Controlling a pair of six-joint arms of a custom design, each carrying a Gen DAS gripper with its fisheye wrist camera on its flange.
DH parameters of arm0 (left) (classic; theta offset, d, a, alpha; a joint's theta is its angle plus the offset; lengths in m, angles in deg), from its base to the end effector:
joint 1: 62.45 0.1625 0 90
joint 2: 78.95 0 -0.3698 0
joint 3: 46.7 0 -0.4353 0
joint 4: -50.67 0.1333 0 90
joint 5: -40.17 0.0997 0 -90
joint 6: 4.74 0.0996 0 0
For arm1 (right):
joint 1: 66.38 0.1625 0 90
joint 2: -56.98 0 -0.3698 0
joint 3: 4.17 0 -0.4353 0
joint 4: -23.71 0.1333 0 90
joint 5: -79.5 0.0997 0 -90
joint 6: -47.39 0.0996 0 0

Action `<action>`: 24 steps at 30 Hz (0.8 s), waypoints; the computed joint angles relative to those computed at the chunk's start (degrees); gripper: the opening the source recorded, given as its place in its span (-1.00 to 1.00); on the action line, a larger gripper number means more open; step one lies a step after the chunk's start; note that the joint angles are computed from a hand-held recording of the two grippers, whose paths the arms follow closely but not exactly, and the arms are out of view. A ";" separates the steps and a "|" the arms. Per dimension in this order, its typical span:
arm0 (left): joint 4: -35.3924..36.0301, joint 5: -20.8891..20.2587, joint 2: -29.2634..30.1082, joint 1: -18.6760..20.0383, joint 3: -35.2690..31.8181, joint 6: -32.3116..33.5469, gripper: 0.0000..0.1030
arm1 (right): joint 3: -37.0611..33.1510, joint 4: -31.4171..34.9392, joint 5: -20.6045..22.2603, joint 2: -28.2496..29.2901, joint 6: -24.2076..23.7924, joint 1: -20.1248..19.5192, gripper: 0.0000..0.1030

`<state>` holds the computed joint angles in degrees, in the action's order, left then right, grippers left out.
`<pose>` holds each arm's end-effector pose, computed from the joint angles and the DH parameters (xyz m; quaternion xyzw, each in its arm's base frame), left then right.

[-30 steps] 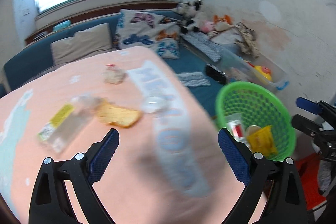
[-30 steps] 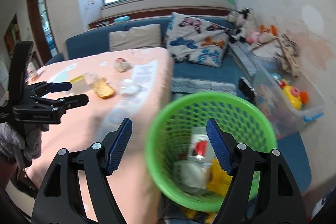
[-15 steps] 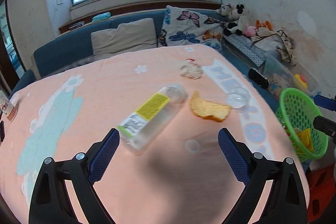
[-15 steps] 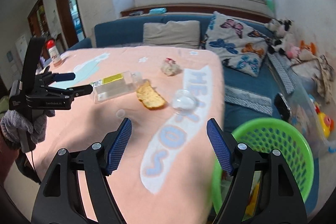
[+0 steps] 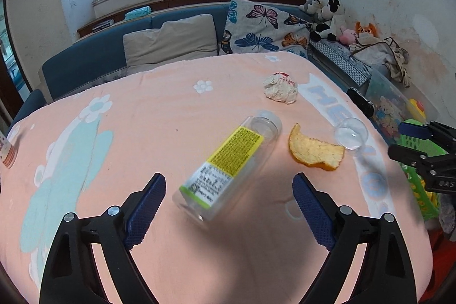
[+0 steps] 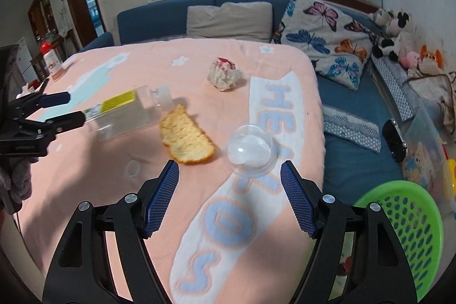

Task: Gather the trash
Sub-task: 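Grasp the small clear plastic cup with the right tool while the left reaches the water bottle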

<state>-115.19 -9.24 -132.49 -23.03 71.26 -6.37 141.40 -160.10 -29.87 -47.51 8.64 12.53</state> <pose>-0.2762 -0.4835 0.0129 0.3552 0.8637 -0.2358 0.2688 0.0271 -0.3831 0.2569 0.1386 -0.8755 0.3335 0.3211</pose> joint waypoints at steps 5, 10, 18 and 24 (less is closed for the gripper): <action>0.72 -0.98 2.65 1.78 -3.30 1.59 0.71 | -3.68 -2.18 -0.12 6.42 1.01 -1.42 0.38; 1.39 -1.42 4.64 3.03 -5.70 3.76 0.70 | -6.39 -4.09 -0.35 11.09 1.62 -2.76 0.29; 3.31 -2.00 7.07 4.31 -8.84 5.62 0.71 | -9.19 -5.25 -1.20 15.52 1.91 -3.89 0.19; 5.28 -2.36 9.32 5.20 -11.23 6.67 0.70 | -9.31 -5.21 -0.97 15.83 1.17 -4.12 0.16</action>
<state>-109.90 -11.60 -123.17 -17.83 60.03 0.30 132.08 -165.31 -30.84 -31.69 9.81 8.40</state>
